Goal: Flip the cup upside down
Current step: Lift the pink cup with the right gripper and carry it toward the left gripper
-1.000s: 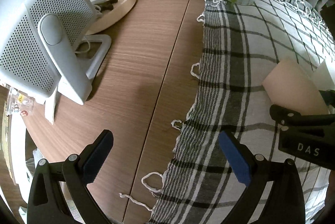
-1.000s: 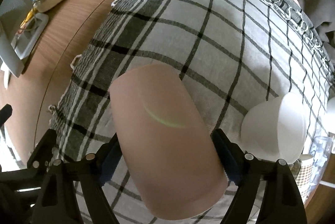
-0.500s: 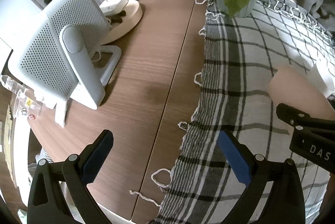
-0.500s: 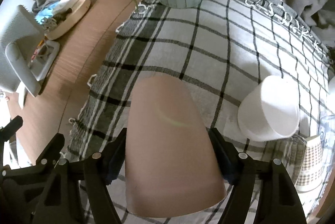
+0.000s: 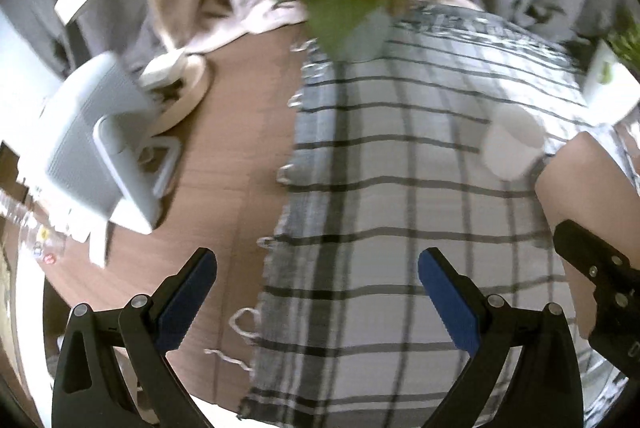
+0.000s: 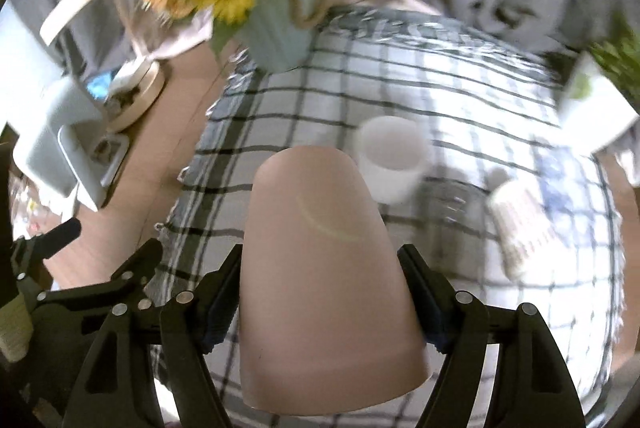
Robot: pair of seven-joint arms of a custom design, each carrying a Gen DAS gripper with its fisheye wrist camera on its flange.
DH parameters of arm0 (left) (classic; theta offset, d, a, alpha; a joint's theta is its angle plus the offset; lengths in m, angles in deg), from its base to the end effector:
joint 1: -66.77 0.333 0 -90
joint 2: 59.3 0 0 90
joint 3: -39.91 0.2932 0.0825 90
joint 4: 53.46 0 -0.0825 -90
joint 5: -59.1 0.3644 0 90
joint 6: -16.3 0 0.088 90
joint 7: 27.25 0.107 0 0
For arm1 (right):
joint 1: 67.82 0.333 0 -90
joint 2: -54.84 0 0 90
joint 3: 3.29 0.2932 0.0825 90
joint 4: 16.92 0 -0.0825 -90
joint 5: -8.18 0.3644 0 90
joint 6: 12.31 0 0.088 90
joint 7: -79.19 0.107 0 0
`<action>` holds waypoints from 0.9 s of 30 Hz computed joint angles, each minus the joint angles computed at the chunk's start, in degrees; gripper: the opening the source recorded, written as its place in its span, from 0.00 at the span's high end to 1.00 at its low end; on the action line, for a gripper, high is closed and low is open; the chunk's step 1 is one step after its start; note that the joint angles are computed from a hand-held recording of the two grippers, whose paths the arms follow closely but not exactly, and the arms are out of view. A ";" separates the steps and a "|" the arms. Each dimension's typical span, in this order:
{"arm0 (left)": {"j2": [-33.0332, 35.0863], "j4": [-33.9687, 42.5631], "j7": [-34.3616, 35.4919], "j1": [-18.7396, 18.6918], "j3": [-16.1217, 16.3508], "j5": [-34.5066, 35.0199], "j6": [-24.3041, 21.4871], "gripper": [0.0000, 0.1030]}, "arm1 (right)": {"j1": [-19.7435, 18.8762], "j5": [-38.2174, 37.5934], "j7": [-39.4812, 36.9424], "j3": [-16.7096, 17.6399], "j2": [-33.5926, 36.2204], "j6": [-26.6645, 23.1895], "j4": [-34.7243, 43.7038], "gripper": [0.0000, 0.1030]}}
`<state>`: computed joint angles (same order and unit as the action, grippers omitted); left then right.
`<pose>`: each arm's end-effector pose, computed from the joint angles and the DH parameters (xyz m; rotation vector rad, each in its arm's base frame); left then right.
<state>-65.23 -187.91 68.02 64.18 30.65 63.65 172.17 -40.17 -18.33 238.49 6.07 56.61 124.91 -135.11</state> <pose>0.5038 -0.1096 0.4153 -1.5540 2.2612 -0.4351 0.4534 0.3365 0.4379 -1.6747 2.2001 -0.4382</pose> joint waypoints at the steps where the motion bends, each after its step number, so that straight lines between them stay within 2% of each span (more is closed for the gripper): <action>1: -0.47 -0.40 0.83 -0.61 -0.27 -0.79 -0.02 0.00 | 0.09 -0.71 2.09 0.01 -1.63 -0.30 -1.72 0.28; 5: -2.42 -2.20 2.55 -2.59 -1.47 -2.58 -0.02 0.00 | -0.43 -1.20 6.98 0.63 -7.34 -2.08 -7.65 0.28; 11: -3.81 -3.82 1.91 -4.77 -3.48 -2.51 -0.86 0.00 | -1.48 1.32 9.73 1.51 -14.16 -2.16 -16.14 0.28; 18: -3.32 -4.55 -3.39 -6.01 -5.19 0.88 -2.24 0.00 | -2.50 4.49 9.28 1.28 -17.75 0.59 -23.08 0.28; 27: -3.42 -5.75 -11.47 -6.54 -6.40 7.89 -3.21 0.00 | -3.37 8.71 5.60 0.05 -18.88 7.04 -29.25 0.28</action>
<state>-68.65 -193.66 56.55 57.64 24.25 71.54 168.96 -43.55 -9.62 244.09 6.12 37.73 131.95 -164.36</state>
